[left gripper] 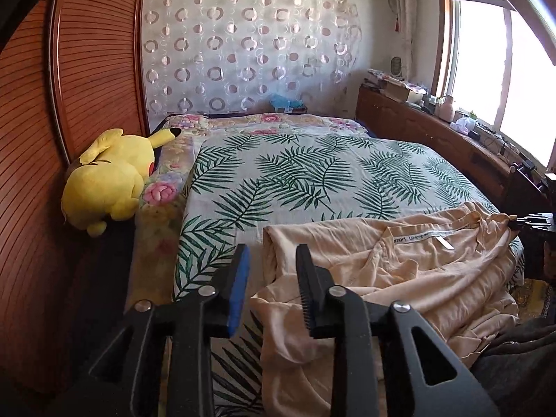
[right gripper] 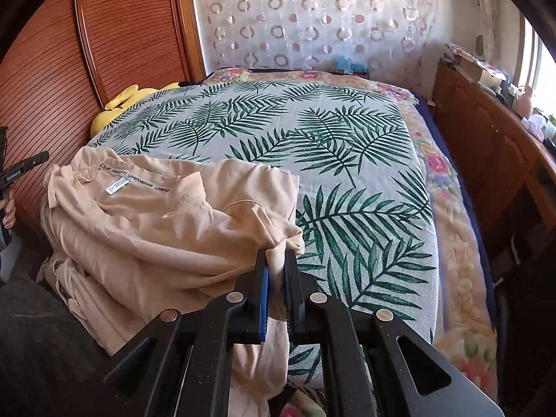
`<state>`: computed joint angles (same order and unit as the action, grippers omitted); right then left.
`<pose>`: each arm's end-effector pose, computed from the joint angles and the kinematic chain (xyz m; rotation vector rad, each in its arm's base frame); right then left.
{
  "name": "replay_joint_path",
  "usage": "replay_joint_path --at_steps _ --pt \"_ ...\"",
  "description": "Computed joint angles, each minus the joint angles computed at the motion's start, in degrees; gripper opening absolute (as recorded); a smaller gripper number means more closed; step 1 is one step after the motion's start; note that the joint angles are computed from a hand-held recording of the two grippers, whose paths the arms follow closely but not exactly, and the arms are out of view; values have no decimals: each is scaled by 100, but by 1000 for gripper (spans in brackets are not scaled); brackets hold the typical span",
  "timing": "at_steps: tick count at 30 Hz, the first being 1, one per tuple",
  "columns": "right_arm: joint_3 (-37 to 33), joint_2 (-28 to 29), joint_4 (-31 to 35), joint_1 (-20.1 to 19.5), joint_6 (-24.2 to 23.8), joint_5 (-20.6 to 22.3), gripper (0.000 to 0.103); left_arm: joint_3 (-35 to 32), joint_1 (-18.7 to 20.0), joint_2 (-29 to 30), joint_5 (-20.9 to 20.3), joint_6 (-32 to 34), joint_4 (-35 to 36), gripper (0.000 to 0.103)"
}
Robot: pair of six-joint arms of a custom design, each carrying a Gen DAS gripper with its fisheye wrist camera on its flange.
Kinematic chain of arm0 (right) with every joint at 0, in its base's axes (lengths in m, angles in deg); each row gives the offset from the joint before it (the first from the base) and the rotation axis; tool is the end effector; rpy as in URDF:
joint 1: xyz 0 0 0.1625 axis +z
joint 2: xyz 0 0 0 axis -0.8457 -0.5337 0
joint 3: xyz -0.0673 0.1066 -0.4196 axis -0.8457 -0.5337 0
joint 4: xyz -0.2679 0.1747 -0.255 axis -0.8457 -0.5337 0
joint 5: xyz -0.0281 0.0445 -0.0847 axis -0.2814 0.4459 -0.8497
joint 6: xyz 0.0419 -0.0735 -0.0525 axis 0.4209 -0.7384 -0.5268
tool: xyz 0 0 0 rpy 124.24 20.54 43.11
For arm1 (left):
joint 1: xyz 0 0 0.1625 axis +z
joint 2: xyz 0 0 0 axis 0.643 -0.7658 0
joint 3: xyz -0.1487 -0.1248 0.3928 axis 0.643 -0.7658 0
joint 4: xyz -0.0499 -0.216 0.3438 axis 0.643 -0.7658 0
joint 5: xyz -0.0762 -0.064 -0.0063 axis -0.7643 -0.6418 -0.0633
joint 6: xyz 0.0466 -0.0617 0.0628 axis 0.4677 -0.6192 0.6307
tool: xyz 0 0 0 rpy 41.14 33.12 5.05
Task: Fold small clothes
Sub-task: 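Lift the hem with both grippers, fold it toward the collar, release, then grasp the folded shirt edge again with both grippers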
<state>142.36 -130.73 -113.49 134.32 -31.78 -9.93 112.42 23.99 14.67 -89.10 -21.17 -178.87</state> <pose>-0.0248 -0.6205 0.2210 0.8226 -2.3708 0.7372 -0.0758 -0.6061 0.1682 0.5384 2.2545 -1.0683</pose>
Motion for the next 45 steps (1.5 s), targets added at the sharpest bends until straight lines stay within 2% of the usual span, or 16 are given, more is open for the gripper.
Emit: replay_joint_path --at_steps 2,4,6,8,13,16,22,29,36,38,40,44,45 --pt "25 -67 -40 41 -24 -33 15 -73 -16 45 16 47 -36 47" --pt "52 -116 -114 74 -26 -42 17 -186 -18 101 10 94 13 56" --pt "124 -200 -143 65 -86 96 24 -292 -17 165 -46 144 34 73" --pt "65 -181 -160 104 -62 138 45 -446 17 241 -157 151 133 81" --pt "-399 265 -66 207 -6 91 48 -883 66 463 -44 131 482 81" --pt "-857 652 277 249 146 28 48 -1099 147 564 -52 11 732 81" --pt "-1514 1229 659 385 391 -377 48 -1309 240 699 -22 -73 1080 80" --pt "-1578 1449 367 565 234 -1030 51 -1429 373 752 -43 -313 1483 81" --pt "-1400 1414 192 540 27 -1057 52 -1541 498 797 -27 -573 1844 80" --pt "-1390 1377 298 509 89 -971 57 -1558 536 799 -62 -638 1944 81" --pt "-1389 1346 394 487 80 -903 59 -1524 550 781 -150 -605 1895 76" --pt "-1395 1362 427 498 -79 -957 64 -1510 548 756 -158 -556 1893 50" --pt "-1383 1355 439 505 -101 -989 65 -1514 550 746 -179 -552 1928 48"
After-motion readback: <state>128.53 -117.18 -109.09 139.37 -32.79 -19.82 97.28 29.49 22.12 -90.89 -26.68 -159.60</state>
